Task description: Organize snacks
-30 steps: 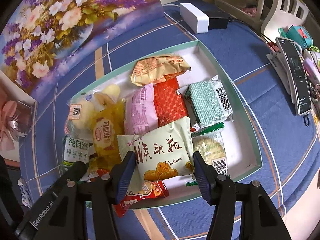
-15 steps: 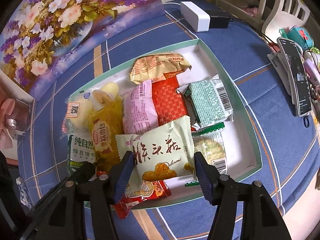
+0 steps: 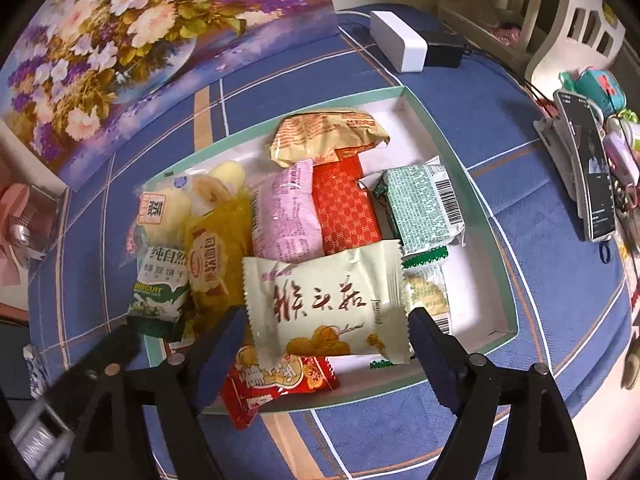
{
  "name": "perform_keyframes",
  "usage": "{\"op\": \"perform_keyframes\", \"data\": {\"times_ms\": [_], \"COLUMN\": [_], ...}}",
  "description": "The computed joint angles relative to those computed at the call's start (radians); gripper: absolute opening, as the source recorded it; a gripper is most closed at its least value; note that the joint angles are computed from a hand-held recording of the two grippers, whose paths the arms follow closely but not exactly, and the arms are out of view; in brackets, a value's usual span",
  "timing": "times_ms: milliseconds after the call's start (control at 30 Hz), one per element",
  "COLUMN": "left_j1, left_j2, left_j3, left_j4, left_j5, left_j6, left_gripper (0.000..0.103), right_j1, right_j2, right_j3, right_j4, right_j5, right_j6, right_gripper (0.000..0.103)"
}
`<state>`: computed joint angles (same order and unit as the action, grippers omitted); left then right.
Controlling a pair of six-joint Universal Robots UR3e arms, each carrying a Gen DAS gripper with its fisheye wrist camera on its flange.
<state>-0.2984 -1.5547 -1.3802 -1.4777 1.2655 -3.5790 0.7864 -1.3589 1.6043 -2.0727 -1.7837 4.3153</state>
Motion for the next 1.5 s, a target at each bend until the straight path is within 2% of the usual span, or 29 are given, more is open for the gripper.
{"op": "perform_keyframes", "data": {"times_ms": [100,167,267,333,567,800,1000,1500], "left_j1": [0.005,-0.022,-0.082,-0.102,-0.077,-0.098,-0.092,-0.072], "left_j2": [0.035,0.04,0.045,0.057,0.145,0.203,0.248,0.27], "left_j3": [0.007,0.028,0.034,0.017,-0.067,-0.098,-0.113,-0.118], "left_j4": [-0.037,-0.062,-0.078,-0.087,-0.122,-0.172,-0.234,-0.269], "left_j5": [0.101,0.217,0.397,0.455,0.466,0.529,0.565,0.539], "left_j6": [-0.013,-0.021,-0.022,-0.012,0.001,-0.075,-0.092,-0.067], "left_gripper": [0.08,0.082,0.097,0.098,0.098,0.098,0.098,0.098], "right_j1": [0.036,0.058,0.1,0.121,0.204,0.274,0.3,0.307], "right_j2": [0.027,0.046,0.09,0.103,0.148,0.193,0.203,0.215], "right_j3": [-0.039,-0.071,-0.137,-0.159,-0.225,-0.289,-0.307,-0.335], "right_j4": [0.014,0.039,0.089,0.1,0.112,0.177,0.197,0.212], "right_j5": [-0.028,-0.048,-0.084,-0.104,-0.144,-0.168,-0.182,-0.19], "right_j6": [0.008,0.012,0.025,0.03,0.077,0.116,0.131,0.115], "right_gripper": [0.103,0.103,0.103,0.103,0.103,0.103,0.103,0.103]}}
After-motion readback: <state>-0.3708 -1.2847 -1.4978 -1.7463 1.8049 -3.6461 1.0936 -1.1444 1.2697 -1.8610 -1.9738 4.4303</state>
